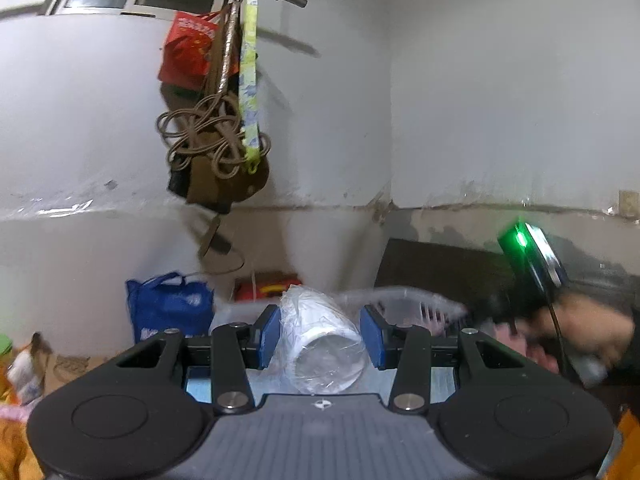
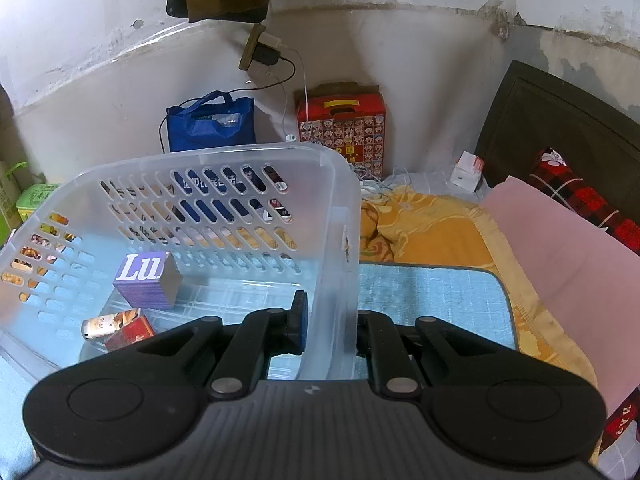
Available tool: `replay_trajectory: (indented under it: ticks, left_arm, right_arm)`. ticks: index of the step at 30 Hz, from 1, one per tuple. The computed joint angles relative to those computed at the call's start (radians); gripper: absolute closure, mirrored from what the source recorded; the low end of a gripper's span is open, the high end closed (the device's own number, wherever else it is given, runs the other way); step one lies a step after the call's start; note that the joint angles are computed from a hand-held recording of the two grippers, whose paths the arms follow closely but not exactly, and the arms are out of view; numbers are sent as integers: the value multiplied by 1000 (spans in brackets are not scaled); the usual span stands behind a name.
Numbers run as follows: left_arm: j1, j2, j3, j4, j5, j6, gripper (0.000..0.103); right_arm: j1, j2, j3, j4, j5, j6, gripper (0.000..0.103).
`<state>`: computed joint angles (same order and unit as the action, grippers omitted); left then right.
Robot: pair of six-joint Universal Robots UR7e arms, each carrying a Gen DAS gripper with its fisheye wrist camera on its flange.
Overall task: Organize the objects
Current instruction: 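Release the white roll into the basket with the left tool, then grasp the white panda plush with the left tool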
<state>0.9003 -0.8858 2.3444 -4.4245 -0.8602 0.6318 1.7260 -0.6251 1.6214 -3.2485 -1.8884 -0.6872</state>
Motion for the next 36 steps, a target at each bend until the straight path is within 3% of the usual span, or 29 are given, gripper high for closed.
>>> replay_trajectory:
  ticks: [5,7,9,11,15,17,19,23,27,29,36]
  left_arm:
    - [82,-96,-159,408,-81,-159,55]
    - [102,-100,-201,490,-84,-199,54]
    - [109,-76,-236,534,-46,-157,51]
    - [107,-39,-258,522,5,-97,32]
    - [98,-23,-213,412,0,-61,32]
    - [71,-16,-162,296,4,-29,32]
    - [38,-4,-102,192,17,-11,26]
    - [4,14,28,124,51,-98,24]
    - [18,51,111,100,64,-195,24]
    - [26,82,125,66,82,-228,24]
    - [51,126,139,51,45,-273,24]
  right_arm:
    - [5,5,-13,18,-19,-1,90]
    - [7,5,-16,24,-25,-5,90]
    - [8,5,-17,29,-29,-7,90]
    - [10,7,-21,32,-38,-10,90]
    - [14,11,-25,32,-50,-15,90]
    - [15,12,-26,31,-53,-21,90]
    - [13,12,-27,32,-50,-22,90]
    - [12,11,-23,28,-47,-29,90]
    - [17,13,-25,26,-63,-43,90]
    - [19,14,-24,24,-66,-40,90]
    - [16,10,-21,25,-59,-29,90]
